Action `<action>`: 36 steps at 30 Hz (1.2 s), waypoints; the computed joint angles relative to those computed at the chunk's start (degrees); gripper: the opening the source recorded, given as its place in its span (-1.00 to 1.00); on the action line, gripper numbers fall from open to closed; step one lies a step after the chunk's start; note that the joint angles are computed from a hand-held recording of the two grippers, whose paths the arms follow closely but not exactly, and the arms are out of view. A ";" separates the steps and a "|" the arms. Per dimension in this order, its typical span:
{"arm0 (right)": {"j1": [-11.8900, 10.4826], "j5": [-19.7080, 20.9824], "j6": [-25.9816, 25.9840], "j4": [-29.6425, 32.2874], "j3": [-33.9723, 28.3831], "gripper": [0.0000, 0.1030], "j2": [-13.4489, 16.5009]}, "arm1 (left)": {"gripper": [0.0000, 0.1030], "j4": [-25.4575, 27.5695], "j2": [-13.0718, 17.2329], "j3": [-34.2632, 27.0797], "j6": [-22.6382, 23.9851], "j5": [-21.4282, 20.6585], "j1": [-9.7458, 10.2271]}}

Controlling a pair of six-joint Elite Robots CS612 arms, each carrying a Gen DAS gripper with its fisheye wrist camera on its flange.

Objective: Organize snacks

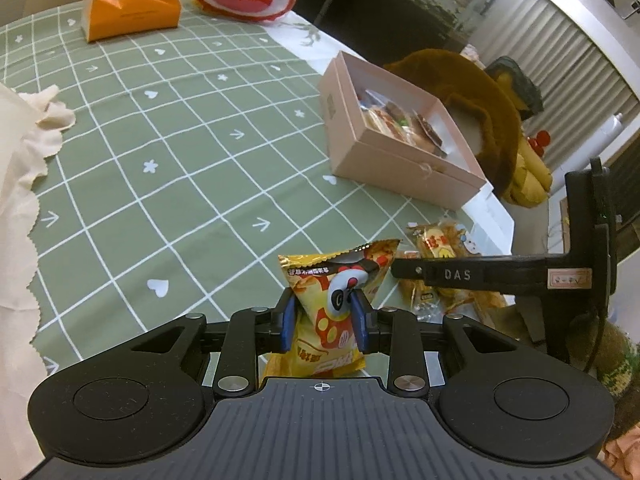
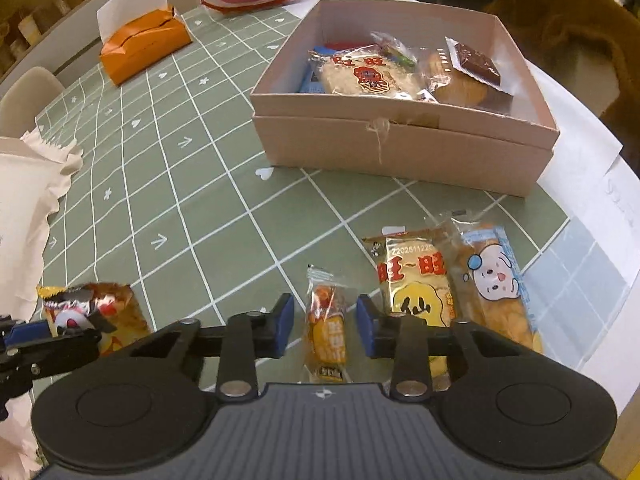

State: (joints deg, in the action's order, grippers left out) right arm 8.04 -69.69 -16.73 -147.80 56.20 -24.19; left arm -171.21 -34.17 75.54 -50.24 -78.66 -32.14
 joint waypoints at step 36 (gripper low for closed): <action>-5.48 7.18 10.36 -23.28 -6.83 -0.62 -2.48 | -0.36 5.10 13.55 -38.52 16.87 -5.53 4.55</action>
State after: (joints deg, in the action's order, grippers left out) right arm 2.56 -62.50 -6.37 -171.08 49.37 -26.67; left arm -166.11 -20.62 37.01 -33.36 -84.18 -27.59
